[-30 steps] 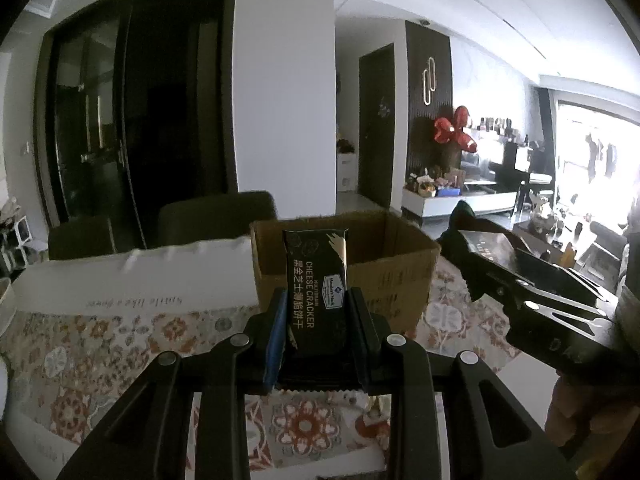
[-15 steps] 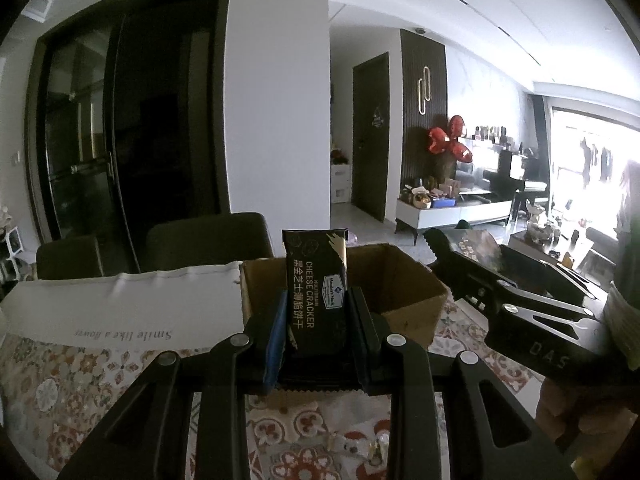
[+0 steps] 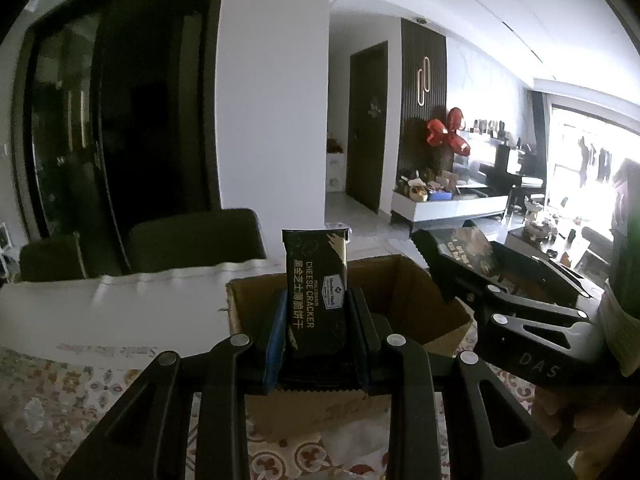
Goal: Organize snacks
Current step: 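Carry the black bar and green cracker pack over the box with both tools, then open both tools to drop the black bar and green pack into the box, then withdraw both tools from the box toward the purple candy and black bar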
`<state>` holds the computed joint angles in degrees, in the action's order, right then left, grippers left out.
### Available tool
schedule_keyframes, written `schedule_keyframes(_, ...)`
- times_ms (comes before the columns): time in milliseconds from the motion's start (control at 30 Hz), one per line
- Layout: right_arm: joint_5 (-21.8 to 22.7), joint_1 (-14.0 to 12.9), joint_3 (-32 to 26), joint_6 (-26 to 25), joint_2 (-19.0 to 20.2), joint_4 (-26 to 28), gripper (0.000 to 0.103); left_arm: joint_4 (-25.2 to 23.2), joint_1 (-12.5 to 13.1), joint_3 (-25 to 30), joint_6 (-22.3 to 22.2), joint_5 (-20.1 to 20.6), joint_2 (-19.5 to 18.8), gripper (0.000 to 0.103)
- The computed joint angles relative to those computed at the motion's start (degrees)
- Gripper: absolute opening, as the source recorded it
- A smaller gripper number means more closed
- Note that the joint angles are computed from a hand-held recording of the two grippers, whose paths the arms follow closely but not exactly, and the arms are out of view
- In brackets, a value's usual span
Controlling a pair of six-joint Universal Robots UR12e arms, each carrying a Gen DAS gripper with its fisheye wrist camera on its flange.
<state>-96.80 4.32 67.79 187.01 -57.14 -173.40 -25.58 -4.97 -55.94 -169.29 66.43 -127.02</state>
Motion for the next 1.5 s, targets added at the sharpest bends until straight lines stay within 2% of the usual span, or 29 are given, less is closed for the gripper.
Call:
schedule_keyframes(267,0.7,-0.4,-4.0,-0.3,2.2,5.0,0.076,-7.9,-0.4,7.1,-1.0,-0.1,-3.9,0.03)
schedule_keyframes(467,0.4,-0.5,-6.2,-0.6,3.5,8.0,0.077,-11.2,-0.7,9.9,-1.1,0.7,-5.5,0.03)
schedule_keyframes(600,0.4,-0.6,-7.0,-1.0,3.8,9.7,0.08,-11.6,-0.8,10.5,-1.1,1.9,-6.1,0.043)
schedule_keyframes(667,1.1,-0.8,-7.2,-0.3,3.9,11.1,0.085,-11.0,-0.9,10.0,-0.9,2.6,-5.8,0.047)
schedule_keyframes(767,0.8,-1.0,-7.1,0.9,3.8,11.6,0.085,-11.0,-0.9,9.9,-1.1,2.8,-5.7,0.052)
schedule_keyframes(1067,-1.0,-0.5,-3.7,1.8,1.6,10.0,0.085,-4.4,-0.4,2.0,-0.2,3.7,-1.2,0.057)
schedule_keyframes(1500,-3.8,1.5,5.5,2.0,-4.0,3.7,0.085,4.5,1.4,-11.2,1.5,0.8,6.9,0.058)
